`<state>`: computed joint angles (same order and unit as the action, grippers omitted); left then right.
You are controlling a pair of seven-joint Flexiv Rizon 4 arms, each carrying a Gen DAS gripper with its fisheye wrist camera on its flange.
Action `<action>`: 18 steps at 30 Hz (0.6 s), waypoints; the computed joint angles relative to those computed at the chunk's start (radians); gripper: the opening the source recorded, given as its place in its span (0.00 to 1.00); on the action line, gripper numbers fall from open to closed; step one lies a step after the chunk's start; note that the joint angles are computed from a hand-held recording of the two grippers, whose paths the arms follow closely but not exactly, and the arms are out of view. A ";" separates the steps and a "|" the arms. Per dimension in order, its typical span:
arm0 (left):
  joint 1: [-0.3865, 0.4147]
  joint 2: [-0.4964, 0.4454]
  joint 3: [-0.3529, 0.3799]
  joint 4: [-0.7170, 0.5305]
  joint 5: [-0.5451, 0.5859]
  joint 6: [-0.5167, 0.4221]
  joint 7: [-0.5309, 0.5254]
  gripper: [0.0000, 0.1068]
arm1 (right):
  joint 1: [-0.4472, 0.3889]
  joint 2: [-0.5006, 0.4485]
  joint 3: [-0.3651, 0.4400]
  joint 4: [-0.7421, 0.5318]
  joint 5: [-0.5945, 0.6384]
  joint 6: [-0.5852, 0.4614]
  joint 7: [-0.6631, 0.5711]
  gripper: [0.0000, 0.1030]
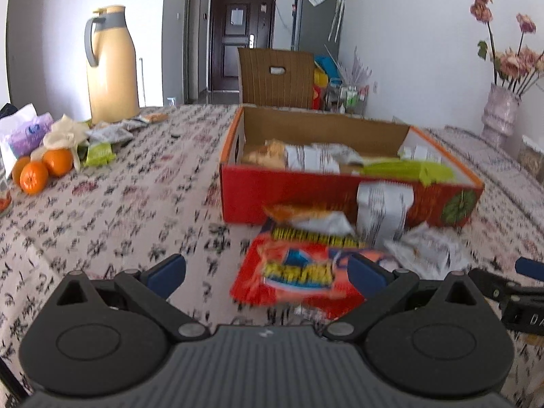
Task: Organize snacks
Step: 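Move the right tool back to the pile and grasp the cookie packet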
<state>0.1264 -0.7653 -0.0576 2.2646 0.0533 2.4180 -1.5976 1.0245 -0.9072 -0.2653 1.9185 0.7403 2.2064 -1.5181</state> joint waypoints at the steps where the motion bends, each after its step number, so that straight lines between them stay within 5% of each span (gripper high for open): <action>1: 0.000 -0.005 0.001 0.001 0.002 0.003 0.001 0.96 | -0.003 0.002 0.006 0.003 -0.003 -0.004 0.001 1.00; 15: 0.056 -0.042 -0.034 -0.024 0.064 -0.010 -0.038 0.96 | 0.090 -0.025 -0.115 0.020 -0.046 -0.126 0.109 1.00; 18: 0.055 -0.042 -0.032 -0.026 0.065 -0.010 -0.041 0.96 | 0.107 -0.029 -0.139 0.033 -0.077 -0.145 0.139 0.92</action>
<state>0.1812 -0.8075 -0.0894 2.2391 0.1186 2.4077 -1.6388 1.1318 -0.9357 -0.4043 1.9517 0.6633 2.0616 -1.3793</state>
